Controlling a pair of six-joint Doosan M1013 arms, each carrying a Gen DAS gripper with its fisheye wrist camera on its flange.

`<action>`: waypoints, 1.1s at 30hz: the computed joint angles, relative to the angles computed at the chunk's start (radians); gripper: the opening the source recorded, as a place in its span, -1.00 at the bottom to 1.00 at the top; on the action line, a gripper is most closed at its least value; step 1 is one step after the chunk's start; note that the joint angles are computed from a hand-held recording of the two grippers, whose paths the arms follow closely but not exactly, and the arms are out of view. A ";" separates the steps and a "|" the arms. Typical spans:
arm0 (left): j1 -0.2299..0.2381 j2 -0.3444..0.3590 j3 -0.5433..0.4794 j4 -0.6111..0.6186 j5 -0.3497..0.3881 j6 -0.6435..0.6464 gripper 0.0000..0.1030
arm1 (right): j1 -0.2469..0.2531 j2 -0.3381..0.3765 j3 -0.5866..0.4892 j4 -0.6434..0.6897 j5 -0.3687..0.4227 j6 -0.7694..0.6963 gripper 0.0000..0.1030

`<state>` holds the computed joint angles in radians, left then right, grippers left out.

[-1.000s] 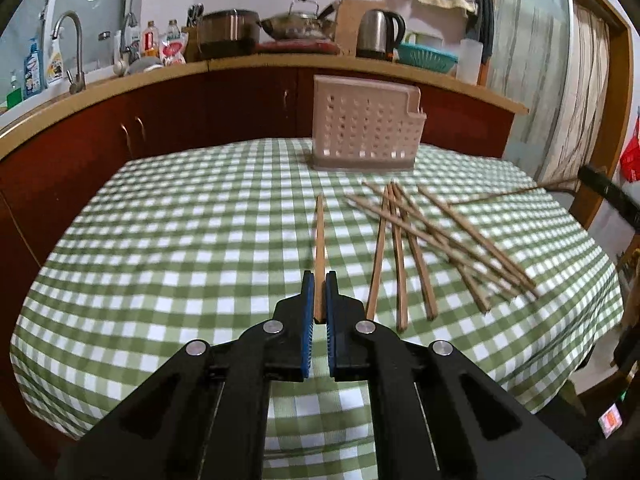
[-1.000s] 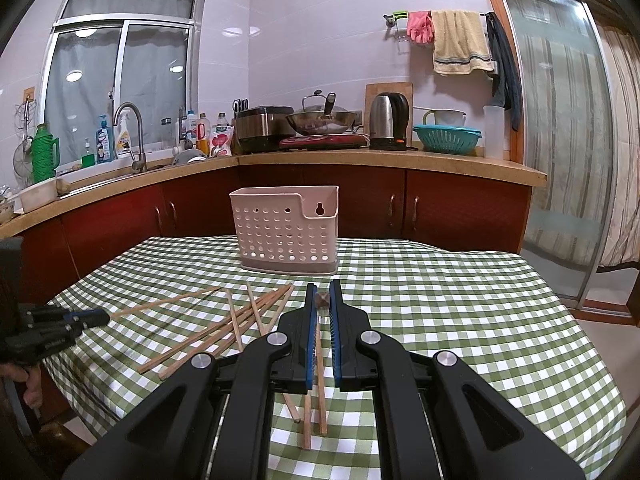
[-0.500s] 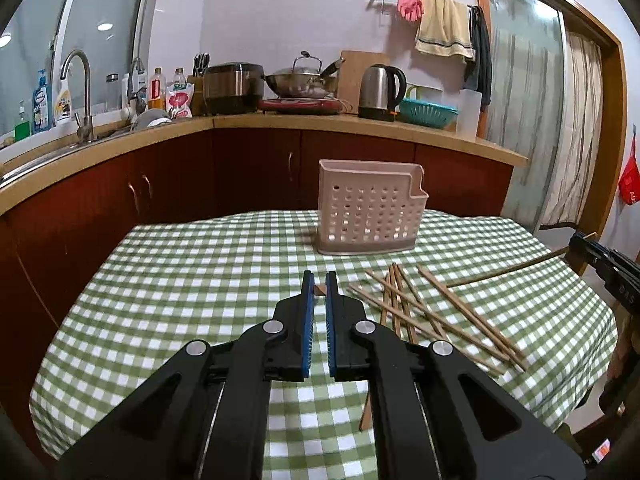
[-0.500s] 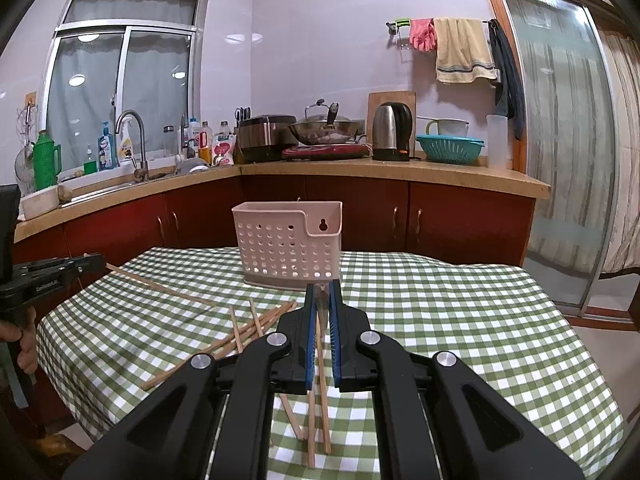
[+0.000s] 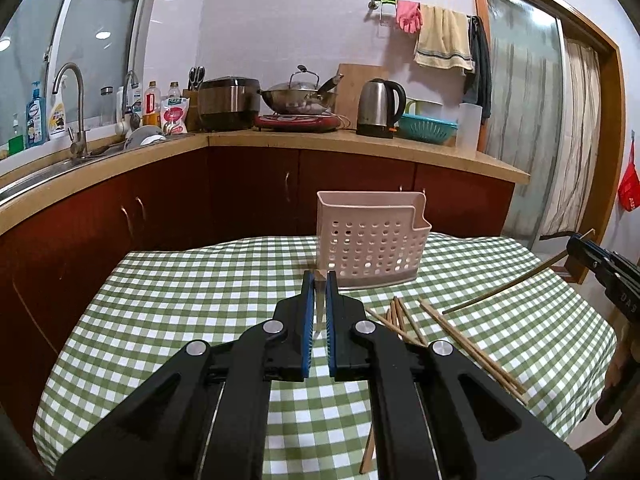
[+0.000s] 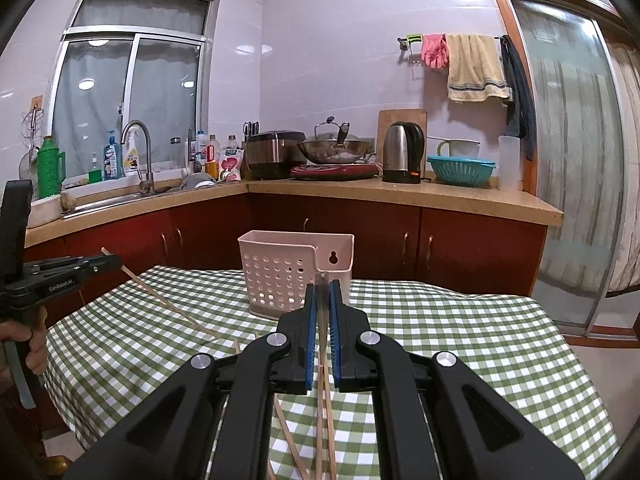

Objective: Organize utensils
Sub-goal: 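Carry both chopsticks over the beige caddy and open both tools to drop them in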

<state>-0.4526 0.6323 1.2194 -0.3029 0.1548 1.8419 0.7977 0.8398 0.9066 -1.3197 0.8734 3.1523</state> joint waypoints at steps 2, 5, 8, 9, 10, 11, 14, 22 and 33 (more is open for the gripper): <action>0.003 0.005 -0.013 -0.053 0.007 0.037 -0.88 | -0.002 0.003 -0.009 -0.004 0.000 -0.010 -0.87; 0.008 0.011 -0.033 -0.165 0.016 0.131 -0.88 | -0.008 0.001 -0.018 -0.012 -0.010 -0.004 -0.87; 0.014 0.012 -0.057 -0.313 0.031 0.268 -0.88 | -0.012 -0.005 -0.024 -0.037 -0.017 0.005 -0.87; 0.016 0.013 -0.068 -0.369 0.039 0.319 -0.88 | -0.014 -0.007 -0.028 -0.046 -0.019 0.003 -0.87; 0.017 0.014 -0.079 -0.405 0.043 0.353 -0.88 | -0.017 -0.009 -0.032 -0.058 -0.026 0.003 -0.87; 0.019 0.015 -0.090 -0.442 0.047 0.390 -0.88 | -0.020 -0.010 -0.037 -0.066 -0.031 0.000 -0.87; 0.021 0.018 -0.124 -0.553 0.049 0.505 -0.88 | -0.027 -0.012 -0.053 -0.112 -0.039 0.007 -0.87; 0.008 0.060 -0.262 -0.564 0.042 0.580 -0.88 | -0.066 0.012 -0.145 -0.099 -0.080 -0.072 -0.87; 0.002 0.245 -0.582 -0.085 0.309 0.112 -0.88 | -0.129 0.108 -0.306 0.219 -0.145 -0.289 -0.87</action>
<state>-0.4505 0.8771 0.6378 -0.3880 0.4641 1.9542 0.6688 0.9480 0.6010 -1.1012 0.7282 2.8634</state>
